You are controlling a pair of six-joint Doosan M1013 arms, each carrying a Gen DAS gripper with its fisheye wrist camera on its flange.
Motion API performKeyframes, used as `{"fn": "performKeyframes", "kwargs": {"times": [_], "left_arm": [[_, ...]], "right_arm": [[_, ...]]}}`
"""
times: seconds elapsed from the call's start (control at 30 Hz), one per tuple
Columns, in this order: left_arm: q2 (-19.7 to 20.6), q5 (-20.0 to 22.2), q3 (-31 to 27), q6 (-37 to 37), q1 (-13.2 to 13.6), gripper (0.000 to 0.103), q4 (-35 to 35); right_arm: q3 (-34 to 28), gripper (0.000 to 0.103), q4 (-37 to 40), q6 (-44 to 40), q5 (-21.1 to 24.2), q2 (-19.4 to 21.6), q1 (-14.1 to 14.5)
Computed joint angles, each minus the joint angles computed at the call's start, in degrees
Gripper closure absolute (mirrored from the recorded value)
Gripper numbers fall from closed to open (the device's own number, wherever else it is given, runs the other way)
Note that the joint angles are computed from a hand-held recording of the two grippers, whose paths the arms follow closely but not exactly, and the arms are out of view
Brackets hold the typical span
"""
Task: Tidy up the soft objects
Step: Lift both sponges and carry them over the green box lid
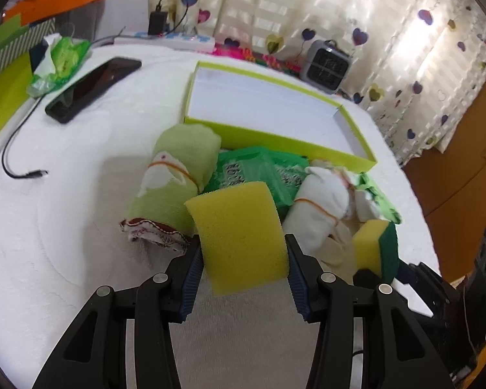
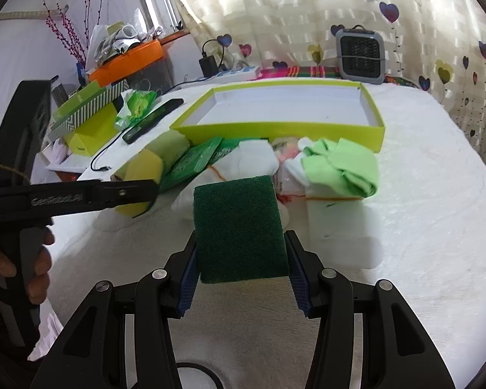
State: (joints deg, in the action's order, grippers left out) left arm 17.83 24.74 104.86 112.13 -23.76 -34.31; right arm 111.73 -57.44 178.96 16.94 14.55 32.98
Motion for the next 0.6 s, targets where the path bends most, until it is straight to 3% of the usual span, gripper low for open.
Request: {"fn": "performKeyframes", "kwargs": {"times": [0.23, 0.33, 0.6], "left_arm": [[-1.94, -0.77, -0.24, 5.85, 0.19, 0.056, -2.62], [-1.69, 0.25, -1.37, 9.7, 0.53, 0.055, -5.32], [-0.54, 0.53, -5.52, 11.81, 0.56, 0.055, -3.18]], "right_arm": [[-0.5, 0.053, -4.66, 3.96, 3.51, -1.39, 0.49], [-1.44, 0.053, -3.96, 2.15, 5.92, -1.71, 0.7], [-4.69, 0.053, -1.73, -3.43, 9.93, -1.94, -0.41]]}}
